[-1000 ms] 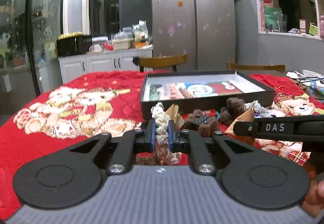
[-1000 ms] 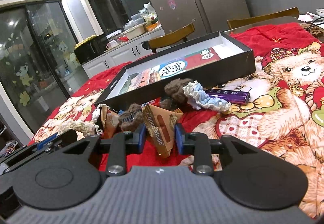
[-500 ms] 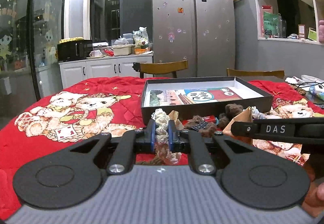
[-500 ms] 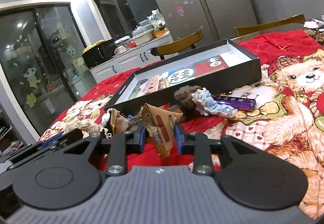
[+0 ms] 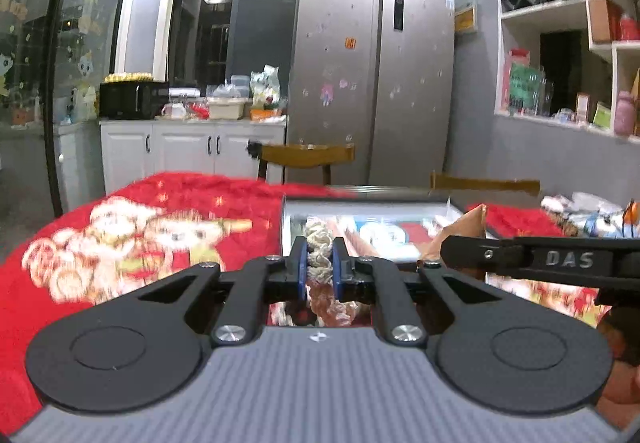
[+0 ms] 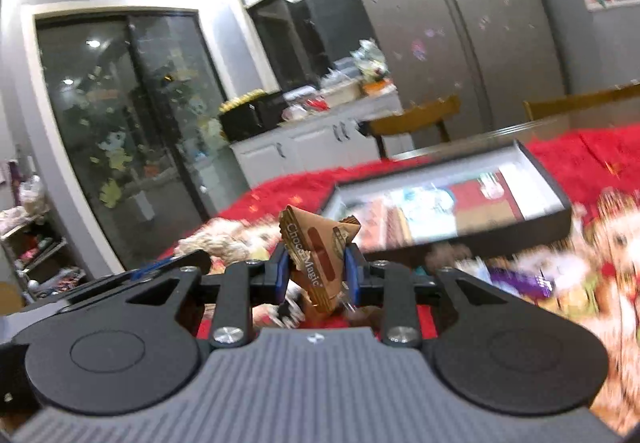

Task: Organize objects
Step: 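Lift both held items and carry them over the black box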

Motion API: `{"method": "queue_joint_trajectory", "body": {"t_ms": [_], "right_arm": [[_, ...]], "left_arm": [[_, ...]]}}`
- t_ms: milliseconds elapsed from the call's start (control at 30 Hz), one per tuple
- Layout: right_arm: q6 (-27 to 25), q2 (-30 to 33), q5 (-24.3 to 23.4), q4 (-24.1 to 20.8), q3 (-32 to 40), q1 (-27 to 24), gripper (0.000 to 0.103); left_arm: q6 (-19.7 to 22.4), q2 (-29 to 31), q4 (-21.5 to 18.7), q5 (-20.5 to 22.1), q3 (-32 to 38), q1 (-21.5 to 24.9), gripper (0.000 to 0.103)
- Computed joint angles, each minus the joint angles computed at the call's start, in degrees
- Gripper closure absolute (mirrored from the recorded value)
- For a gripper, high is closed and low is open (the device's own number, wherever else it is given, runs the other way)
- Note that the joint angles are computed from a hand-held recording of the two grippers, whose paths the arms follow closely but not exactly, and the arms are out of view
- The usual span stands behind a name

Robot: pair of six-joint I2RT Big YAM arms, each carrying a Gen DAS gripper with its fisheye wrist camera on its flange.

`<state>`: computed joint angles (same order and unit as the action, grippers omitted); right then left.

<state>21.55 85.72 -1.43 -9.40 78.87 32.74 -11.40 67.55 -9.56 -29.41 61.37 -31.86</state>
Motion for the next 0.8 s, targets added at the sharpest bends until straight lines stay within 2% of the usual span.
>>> {"method": "queue_joint_trajectory", "body": {"t_ms": [233, 400, 633, 700, 767, 800], "right_arm": [[1.2, 4.8, -1.31, -7.09, 11.19, -1.08, 0.071], [4.18, 10.54, -1.12, -11.07, 19.39, -2.49, 0.071], [8.84, 19.43, -2.99, -18.56, 30.56, -4.17, 0.071], [10.82, 21.66, -3.22, -20.18, 32.85, -4.47, 0.071], [11.01, 24.13, -2.51, -22.87, 35.65, -4.52, 0.071], [11.0, 25.38, -2.59, -23.89, 36.9, -4.61, 0.071]], "left_arm": [[-0.92, 1.68, -0.5, 8.7, 6.84, 4.65, 0.088], [-3.69, 6.68, -3.58, 14.92, 14.22, 8.25, 0.088], [-4.81, 14.35, -5.77, 18.63, 22.32, 11.38, 0.088], [-5.47, 15.5, -4.66, 20.0, 22.28, 12.06, 0.088], [-6.8, 16.37, -1.77, 21.8, 20.95, 12.87, 0.088], [-7.49, 17.15, -1.65, 22.74, 21.01, 13.21, 0.088]]}}
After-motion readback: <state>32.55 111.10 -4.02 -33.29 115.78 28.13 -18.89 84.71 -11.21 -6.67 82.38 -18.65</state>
